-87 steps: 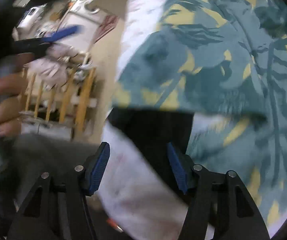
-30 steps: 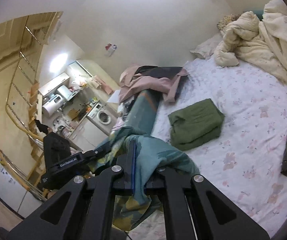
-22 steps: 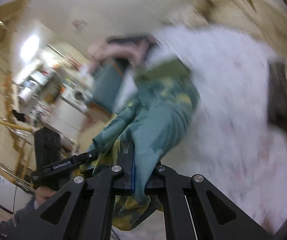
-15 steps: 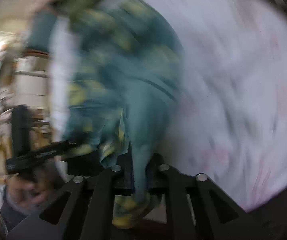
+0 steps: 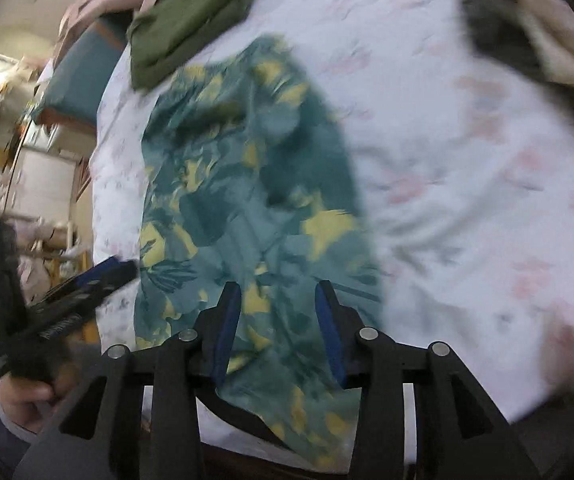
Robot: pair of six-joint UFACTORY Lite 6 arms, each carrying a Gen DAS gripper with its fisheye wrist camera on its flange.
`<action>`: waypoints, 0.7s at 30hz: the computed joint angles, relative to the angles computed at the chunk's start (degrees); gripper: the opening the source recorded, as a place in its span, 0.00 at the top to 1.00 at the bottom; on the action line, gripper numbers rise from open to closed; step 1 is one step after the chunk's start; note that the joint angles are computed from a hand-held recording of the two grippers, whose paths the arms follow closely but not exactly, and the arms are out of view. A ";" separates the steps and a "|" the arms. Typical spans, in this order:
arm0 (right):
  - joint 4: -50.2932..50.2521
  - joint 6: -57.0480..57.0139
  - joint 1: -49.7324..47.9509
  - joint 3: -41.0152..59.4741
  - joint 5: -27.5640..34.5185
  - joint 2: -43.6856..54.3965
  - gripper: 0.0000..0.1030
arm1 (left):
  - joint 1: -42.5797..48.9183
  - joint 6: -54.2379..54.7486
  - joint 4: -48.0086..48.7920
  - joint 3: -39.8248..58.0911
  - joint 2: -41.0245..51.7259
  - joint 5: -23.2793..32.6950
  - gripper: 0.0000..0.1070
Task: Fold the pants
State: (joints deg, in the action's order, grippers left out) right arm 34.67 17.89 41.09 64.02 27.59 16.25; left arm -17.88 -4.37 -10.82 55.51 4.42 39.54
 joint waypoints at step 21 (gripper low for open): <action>5.72 -9.45 -17.88 28.74 9.61 17.96 0.39 | 12.67 2.89 -6.81 54.43 32.43 13.15 0.17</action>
State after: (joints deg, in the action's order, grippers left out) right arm 40.39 8.43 23.21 92.76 37.21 34.22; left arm -5.21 -1.48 -17.62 109.94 36.85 52.69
